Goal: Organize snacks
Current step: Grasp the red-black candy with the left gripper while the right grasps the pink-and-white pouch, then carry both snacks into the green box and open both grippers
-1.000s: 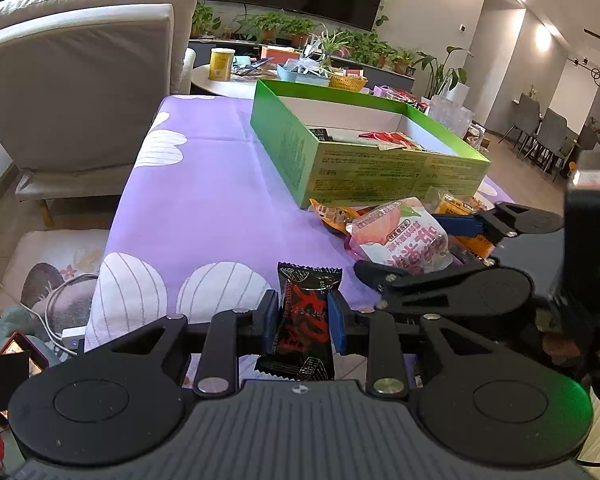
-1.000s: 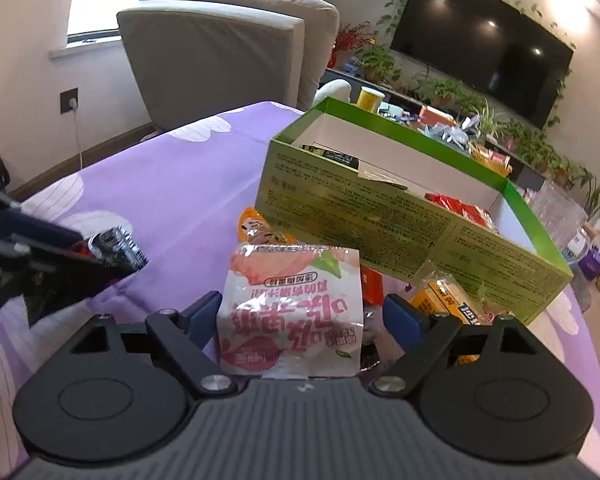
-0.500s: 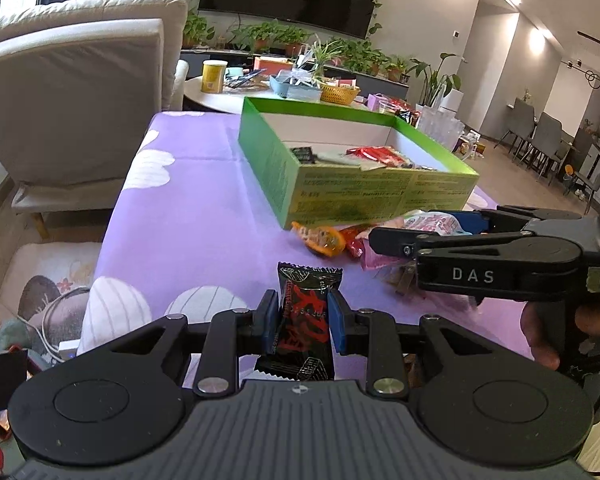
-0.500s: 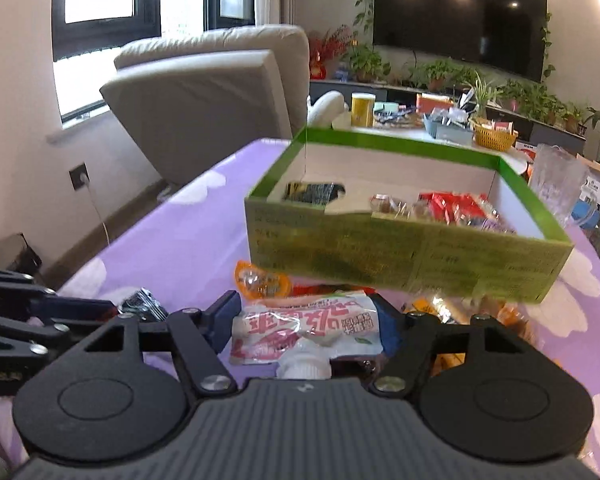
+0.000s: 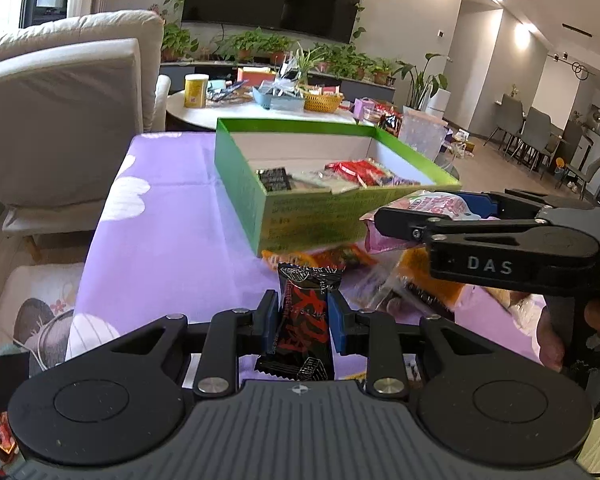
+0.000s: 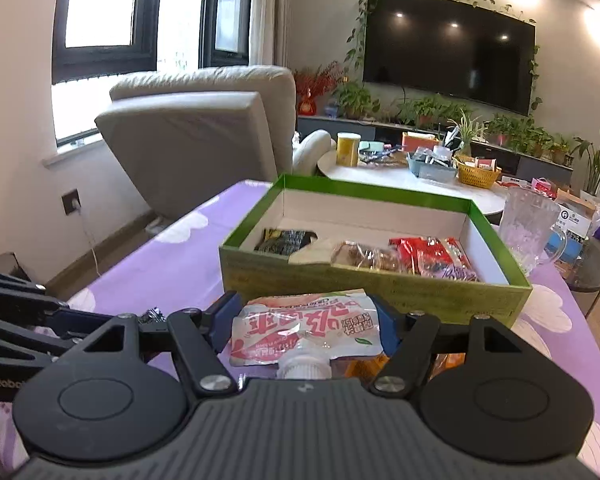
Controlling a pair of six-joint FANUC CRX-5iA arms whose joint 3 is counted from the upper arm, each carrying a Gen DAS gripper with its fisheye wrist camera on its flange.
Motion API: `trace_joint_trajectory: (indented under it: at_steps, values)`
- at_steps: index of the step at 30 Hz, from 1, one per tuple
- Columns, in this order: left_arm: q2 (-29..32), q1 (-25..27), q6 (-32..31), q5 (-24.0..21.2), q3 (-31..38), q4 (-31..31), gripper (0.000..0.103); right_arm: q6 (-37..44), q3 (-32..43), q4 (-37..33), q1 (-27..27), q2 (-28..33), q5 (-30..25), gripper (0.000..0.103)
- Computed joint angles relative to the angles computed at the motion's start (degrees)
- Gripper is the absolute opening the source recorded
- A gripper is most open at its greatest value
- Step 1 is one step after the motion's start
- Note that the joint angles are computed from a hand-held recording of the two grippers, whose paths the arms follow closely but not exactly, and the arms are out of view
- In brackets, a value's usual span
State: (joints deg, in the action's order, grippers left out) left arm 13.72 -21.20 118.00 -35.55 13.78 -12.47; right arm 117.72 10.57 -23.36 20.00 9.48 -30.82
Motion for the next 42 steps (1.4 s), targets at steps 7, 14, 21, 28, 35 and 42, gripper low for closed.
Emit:
trace_joint_trajectory:
  at_steps: [7,14,21,28,35,42]
  values:
    - [1.6,-0.2,0.3,0.7,4.1,-2.3,0.025,7.0,1.8,-7.2,-2.0,-0.2,3.0,0.070]
    - [6.5,0.5,-3.6,1.6,11.6,-0.5,0.025,5.2,5.7,-6.0,-2.8,2.8,5.2,0.070]
    - [13.3,1.5,-7.6,-0.7,20.1,3.0,0.025,2.2,9.4,-2.9,-3.5,7.0,5.5,0.070]
    - [22.1,2.9,-8.7,-7.0,32.5,5.1,0.026,-2.4,14.5,-0.1,-4.2,12.1,5.2,0.070]
    - [29.2,2.5,-4.4,-13.9,43.7,1.0,0.047,-11.4,21.0,4.7,-4.4,18.2,2.0,0.070]
    - [28.0,2.4,-5.0,-13.6,41.1,0.3,0.049,-7.8,17.0,4.2,-4.6,15.8,3.5,0.070]
